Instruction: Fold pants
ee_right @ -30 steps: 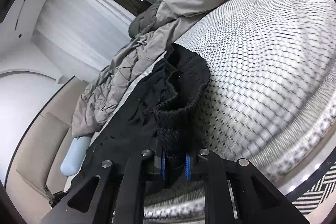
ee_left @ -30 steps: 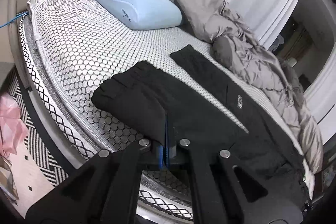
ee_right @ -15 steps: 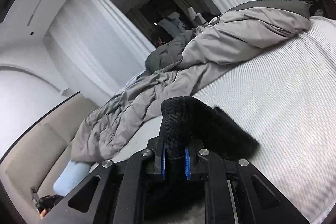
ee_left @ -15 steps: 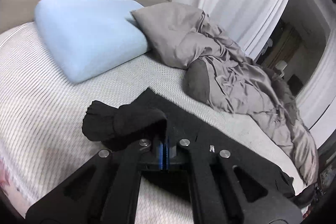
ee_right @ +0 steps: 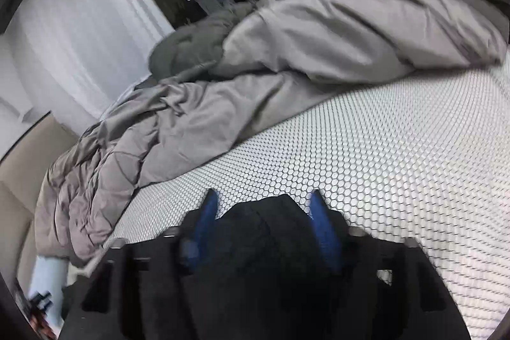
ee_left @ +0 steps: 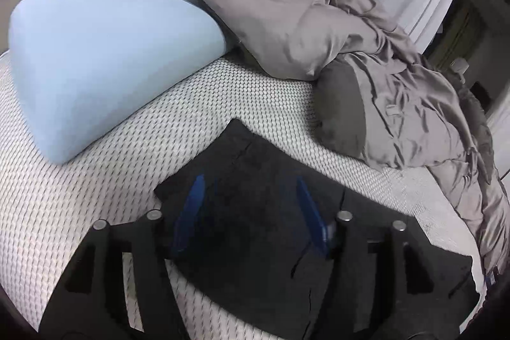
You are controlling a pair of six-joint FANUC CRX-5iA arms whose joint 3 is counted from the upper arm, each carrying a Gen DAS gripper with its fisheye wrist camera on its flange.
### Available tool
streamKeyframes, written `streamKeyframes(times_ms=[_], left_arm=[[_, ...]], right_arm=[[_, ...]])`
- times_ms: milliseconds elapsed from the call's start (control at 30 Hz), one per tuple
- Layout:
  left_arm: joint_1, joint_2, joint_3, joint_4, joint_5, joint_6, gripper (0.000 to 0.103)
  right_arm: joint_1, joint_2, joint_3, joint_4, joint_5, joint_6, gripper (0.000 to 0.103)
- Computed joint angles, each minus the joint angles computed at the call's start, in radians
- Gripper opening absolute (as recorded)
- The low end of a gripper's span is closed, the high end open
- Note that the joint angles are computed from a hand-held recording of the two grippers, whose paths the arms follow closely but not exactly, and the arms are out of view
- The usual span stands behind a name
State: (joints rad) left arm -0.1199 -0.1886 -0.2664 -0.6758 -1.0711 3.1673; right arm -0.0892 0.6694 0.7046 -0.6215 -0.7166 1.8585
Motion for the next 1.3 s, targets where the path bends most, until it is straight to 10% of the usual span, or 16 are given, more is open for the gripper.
streamKeyframes(times_ms=[267,633,833,900,1000,1100,1300], left_arm=[[-0.370,0.065,0.005,-0.100,0.030,0.386,0.058],[-0.576,0.338,0.269,-0.111,-0.024,0.466,0.058],[-0.587,0.447,0.349,-0.070,-0.023,0.434,0.058],[-0.602,0.478,0.375,-0.073,-0.065,0.426,0.058],[-0.602,0.495,0.388,-0.063,-0.080,0.410,0.058],[-0.603,0.508,0.418,-0.077,-0.073,0.359,0.058],[-0.509,0.502,0.407,-0.017,-0.002,0.315,0.058]], right_arm=[[-0.080,-0.205,-0.297,-0.235,-0.063,0.283,0.085],[-0.189,-0.111,-0.285,-0.318,-0.260,0.062,0.084],[-0.222,-0.043,-0.220,-0.426,-0.332,0.112,0.024],[-0.242,-0.074,-0.258,-0.437,-0.345,0.206,0.019],[-0.286,-0.148,-0.332,-0.446,-0.347,0.295,0.019],[-0.201,-0.192,-0.408,-0.195,-0.172,0.236,0.031],[-0.278,-0.142,-0.320,-0.273,-0.330,0.204,0.051]])
